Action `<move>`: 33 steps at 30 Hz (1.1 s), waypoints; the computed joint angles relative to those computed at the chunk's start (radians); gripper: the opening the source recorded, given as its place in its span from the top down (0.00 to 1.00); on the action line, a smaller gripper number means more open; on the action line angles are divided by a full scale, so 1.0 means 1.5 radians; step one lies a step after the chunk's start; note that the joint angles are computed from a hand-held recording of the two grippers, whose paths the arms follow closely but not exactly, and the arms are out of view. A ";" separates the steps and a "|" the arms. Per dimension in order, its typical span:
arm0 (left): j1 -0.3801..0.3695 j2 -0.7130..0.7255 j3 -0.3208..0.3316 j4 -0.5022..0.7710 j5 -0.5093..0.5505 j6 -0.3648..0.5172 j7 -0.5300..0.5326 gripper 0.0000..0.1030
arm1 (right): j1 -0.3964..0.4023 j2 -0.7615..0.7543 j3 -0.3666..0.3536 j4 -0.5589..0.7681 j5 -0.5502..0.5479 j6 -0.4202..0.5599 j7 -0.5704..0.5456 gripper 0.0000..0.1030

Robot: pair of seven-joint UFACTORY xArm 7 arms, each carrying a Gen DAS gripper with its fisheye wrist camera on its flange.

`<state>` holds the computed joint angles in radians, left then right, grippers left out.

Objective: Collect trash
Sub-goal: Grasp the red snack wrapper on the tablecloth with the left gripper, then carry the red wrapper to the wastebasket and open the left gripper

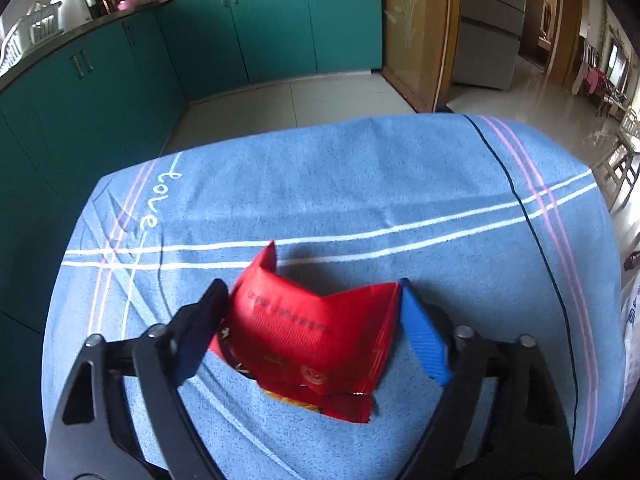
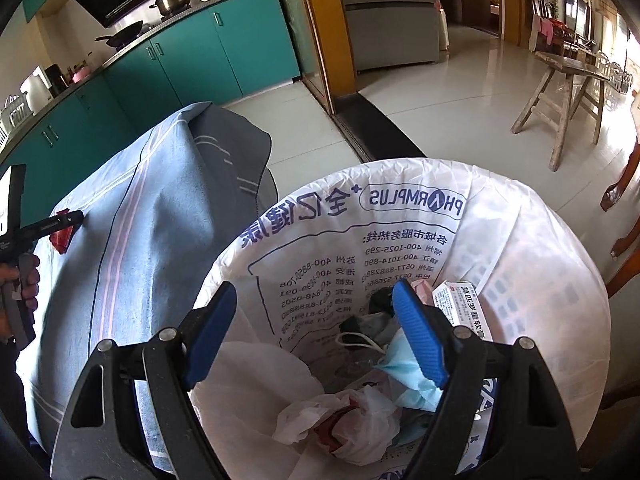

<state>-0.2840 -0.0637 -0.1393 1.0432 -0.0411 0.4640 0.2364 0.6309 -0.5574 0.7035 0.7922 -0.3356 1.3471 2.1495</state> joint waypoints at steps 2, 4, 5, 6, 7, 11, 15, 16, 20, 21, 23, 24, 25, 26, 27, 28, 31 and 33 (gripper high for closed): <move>-0.003 -0.014 0.002 -0.015 -0.020 -0.006 0.016 0.26 | 0.001 0.000 0.001 0.001 -0.001 0.003 -0.001 0.23; -0.007 -0.036 0.002 -0.037 -0.030 -0.017 0.032 0.31 | 0.001 0.002 0.002 0.004 -0.002 0.005 -0.001 0.23; -0.009 -0.048 0.002 -0.048 -0.030 -0.022 0.035 0.37 | 0.001 0.002 0.003 0.003 -0.002 0.005 0.000 0.23; -0.011 -0.058 0.003 -0.054 -0.035 -0.022 0.042 0.40 | 0.002 0.002 0.003 0.003 -0.002 0.005 0.001 0.23; -0.018 -0.077 0.007 -0.068 -0.053 -0.021 0.059 0.43 | 0.002 0.002 0.003 0.004 -0.003 0.006 0.001 0.23; -0.052 -0.143 0.024 -0.110 -0.118 -0.015 0.120 0.45 | 0.004 0.000 0.006 0.008 -0.003 0.016 0.002 0.23; -0.106 -0.229 0.041 -0.165 -0.177 -0.017 0.179 0.46 | 0.006 -0.006 0.011 0.009 -0.001 0.024 0.008 0.23; -0.125 -0.257 0.046 -0.182 -0.193 -0.016 0.195 0.46 | 0.005 -0.008 0.013 0.010 -0.002 0.028 0.009 0.23; -0.191 -0.344 0.067 -0.233 -0.241 -0.016 0.244 0.43 | 0.003 -0.008 0.023 0.018 -0.001 0.046 0.016 0.23; -0.212 -0.363 0.077 -0.244 -0.256 -0.010 0.257 0.42 | 0.003 -0.008 0.025 0.019 0.000 0.053 0.017 0.23; -0.257 -0.398 0.098 -0.259 -0.292 0.015 0.287 0.41 | 0.003 -0.010 0.031 0.025 0.002 0.071 0.022 0.23; -0.270 -0.415 0.096 -0.268 -0.304 0.024 0.293 0.41 | 0.003 -0.012 0.033 0.026 0.003 0.077 0.026 0.23; -0.283 -0.433 0.093 -0.279 -0.313 0.033 0.300 0.41 | 0.002 -0.014 0.039 0.031 0.002 0.091 0.032 0.23; -0.291 -0.445 0.087 -0.285 -0.318 0.039 0.303 0.41 | -0.001 -0.015 0.048 0.039 -0.001 0.110 0.037 0.23; -0.304 -0.460 0.080 -0.294 -0.326 0.045 0.307 0.41 | -0.004 -0.015 0.056 0.047 -0.004 0.128 0.041 0.23; -0.312 -0.468 0.076 -0.300 -0.330 0.048 0.309 0.41 | -0.014 -0.009 0.075 0.068 -0.012 0.170 0.050 0.23; -0.341 -0.476 0.054 -0.309 -0.345 0.055 0.306 0.41 | -0.040 0.008 0.124 0.116 -0.029 0.269 0.079 0.23; -0.356 -0.469 0.037 -0.311 -0.351 0.050 0.299 0.41 | -0.059 0.015 0.159 0.146 -0.031 0.339 0.113 0.23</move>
<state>-0.8180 -0.7679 -0.0835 0.5771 -0.5679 0.5394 0.6851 0.5426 -0.5348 0.9420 1.0115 -0.3822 1.8561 2.3194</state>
